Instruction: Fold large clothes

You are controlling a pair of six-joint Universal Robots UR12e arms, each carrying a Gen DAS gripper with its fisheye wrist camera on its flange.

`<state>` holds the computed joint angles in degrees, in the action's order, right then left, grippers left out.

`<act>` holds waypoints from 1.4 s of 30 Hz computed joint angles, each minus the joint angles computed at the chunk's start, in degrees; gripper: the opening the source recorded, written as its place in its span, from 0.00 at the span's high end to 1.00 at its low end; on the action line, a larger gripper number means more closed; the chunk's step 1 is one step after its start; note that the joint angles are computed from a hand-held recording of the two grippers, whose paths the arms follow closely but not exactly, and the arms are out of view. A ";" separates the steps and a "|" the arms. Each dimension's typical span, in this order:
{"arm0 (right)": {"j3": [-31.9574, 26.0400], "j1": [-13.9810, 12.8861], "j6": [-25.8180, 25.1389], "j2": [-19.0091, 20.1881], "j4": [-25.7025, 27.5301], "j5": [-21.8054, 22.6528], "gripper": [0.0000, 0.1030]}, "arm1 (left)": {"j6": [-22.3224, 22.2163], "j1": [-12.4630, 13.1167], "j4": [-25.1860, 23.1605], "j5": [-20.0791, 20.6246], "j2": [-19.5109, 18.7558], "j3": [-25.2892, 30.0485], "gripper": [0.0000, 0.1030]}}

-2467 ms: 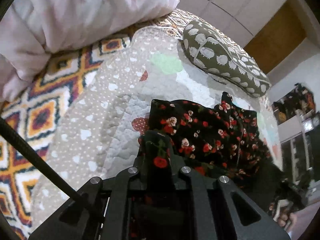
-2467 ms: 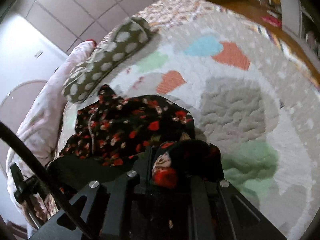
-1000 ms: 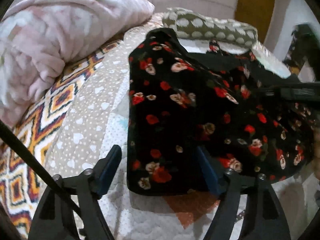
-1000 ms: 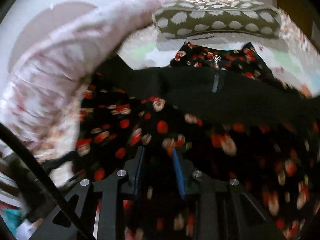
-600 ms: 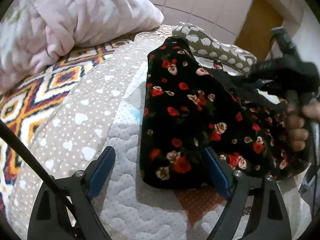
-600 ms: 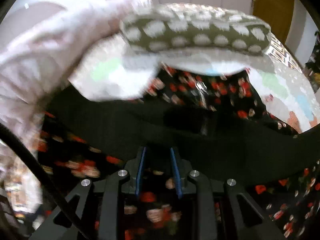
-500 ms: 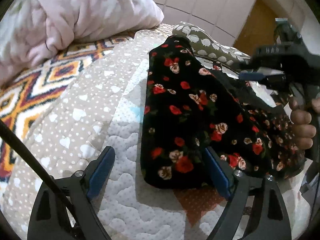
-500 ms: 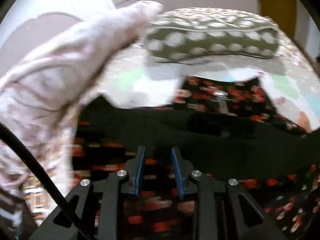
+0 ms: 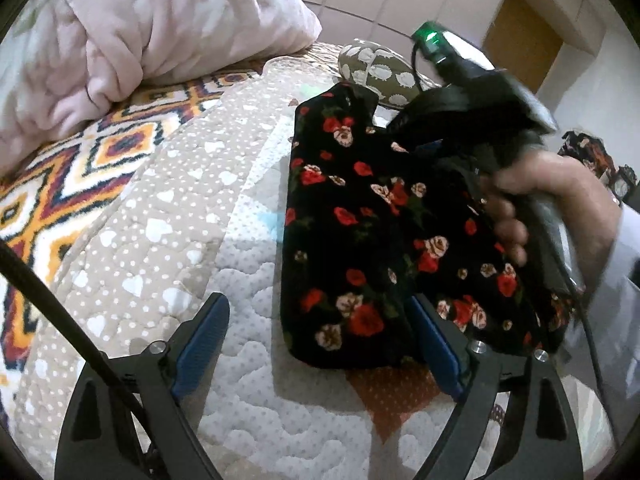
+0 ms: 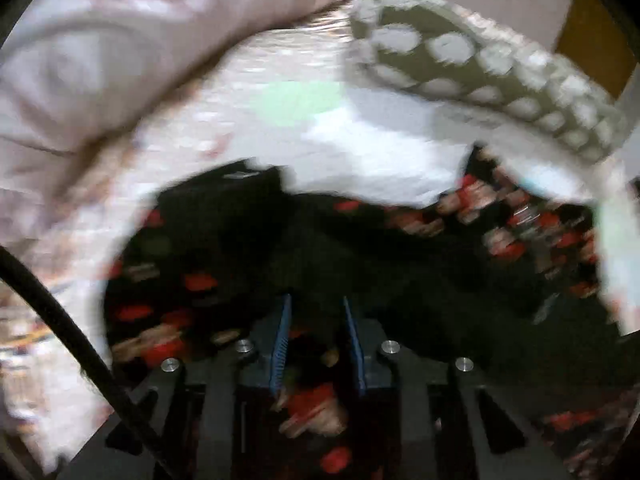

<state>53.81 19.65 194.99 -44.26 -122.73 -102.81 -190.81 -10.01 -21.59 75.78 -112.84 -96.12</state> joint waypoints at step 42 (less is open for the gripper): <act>15.12 -1.03 7.07 -9.72 -16.22 8.36 0.68 | -5.05 2.81 0.23 -1.47 1.85 -1.23 0.14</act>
<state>68.93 18.61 202.06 -53.99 -138.95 -94.45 -195.86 -7.20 -21.35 74.31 -110.98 -97.35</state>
